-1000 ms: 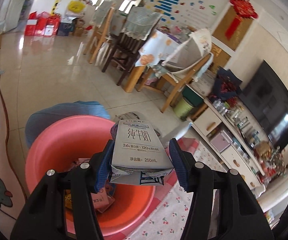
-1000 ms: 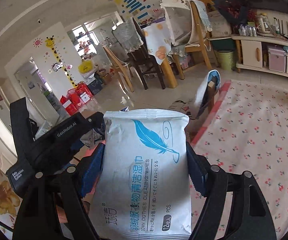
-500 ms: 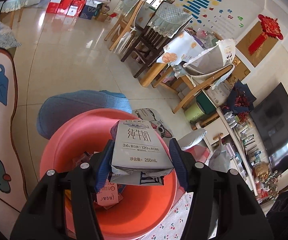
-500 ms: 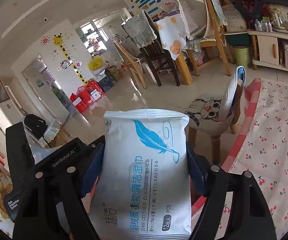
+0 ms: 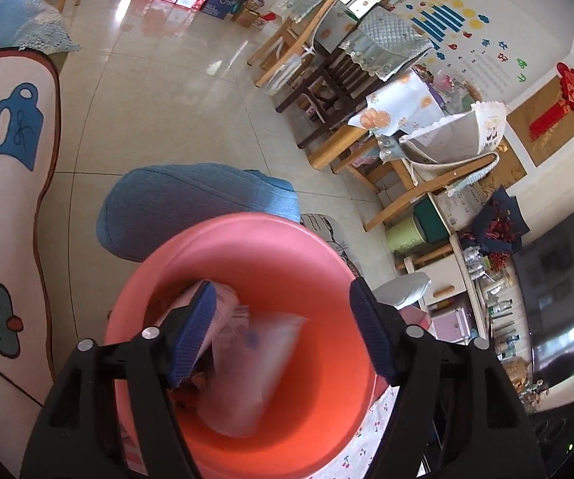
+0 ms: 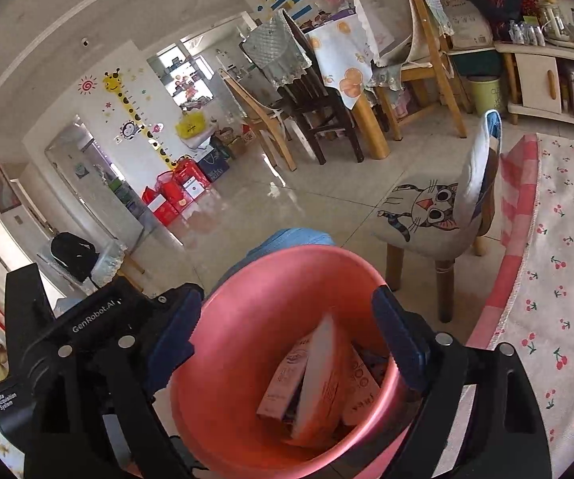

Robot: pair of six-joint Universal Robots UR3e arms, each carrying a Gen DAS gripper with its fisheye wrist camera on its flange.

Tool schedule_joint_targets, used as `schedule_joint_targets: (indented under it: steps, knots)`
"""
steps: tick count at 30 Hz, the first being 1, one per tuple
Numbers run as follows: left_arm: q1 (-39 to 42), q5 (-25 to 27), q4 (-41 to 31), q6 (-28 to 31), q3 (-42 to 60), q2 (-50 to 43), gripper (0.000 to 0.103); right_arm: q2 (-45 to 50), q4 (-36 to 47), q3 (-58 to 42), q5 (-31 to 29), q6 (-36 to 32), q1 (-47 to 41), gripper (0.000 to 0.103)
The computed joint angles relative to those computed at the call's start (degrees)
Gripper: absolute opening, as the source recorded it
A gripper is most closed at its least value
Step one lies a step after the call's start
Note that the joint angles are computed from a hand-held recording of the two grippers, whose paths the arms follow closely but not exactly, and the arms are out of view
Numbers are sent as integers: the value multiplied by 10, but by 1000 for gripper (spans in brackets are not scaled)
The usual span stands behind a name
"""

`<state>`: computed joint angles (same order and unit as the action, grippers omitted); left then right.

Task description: Collect trash

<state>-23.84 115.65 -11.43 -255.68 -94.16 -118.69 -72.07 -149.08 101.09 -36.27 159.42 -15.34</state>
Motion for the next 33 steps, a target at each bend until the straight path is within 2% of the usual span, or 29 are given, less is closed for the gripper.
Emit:
schedule_joint_targets:
  steps: [3, 7, 13, 22, 33]
  knots:
    - [-7, 17, -13, 3, 11, -2, 72, -25, -55, 39, -36, 2, -5, 91]
    - [-21, 48, -32, 26, 42, -14, 75, -60, -88, 86, -70, -18, -18, 92]
    - [-45, 78, -64, 98, 121, -47, 80, -134, -121, 177, -81, -71, -67, 94]
    - [-93, 113, -155, 215, 288, -132, 87, -240, -58, 253, -71, -174, -173, 94]
    - [-144, 148, -216, 328, 513, -259, 93, -372, 35, 334, -47, -320, -339, 94]
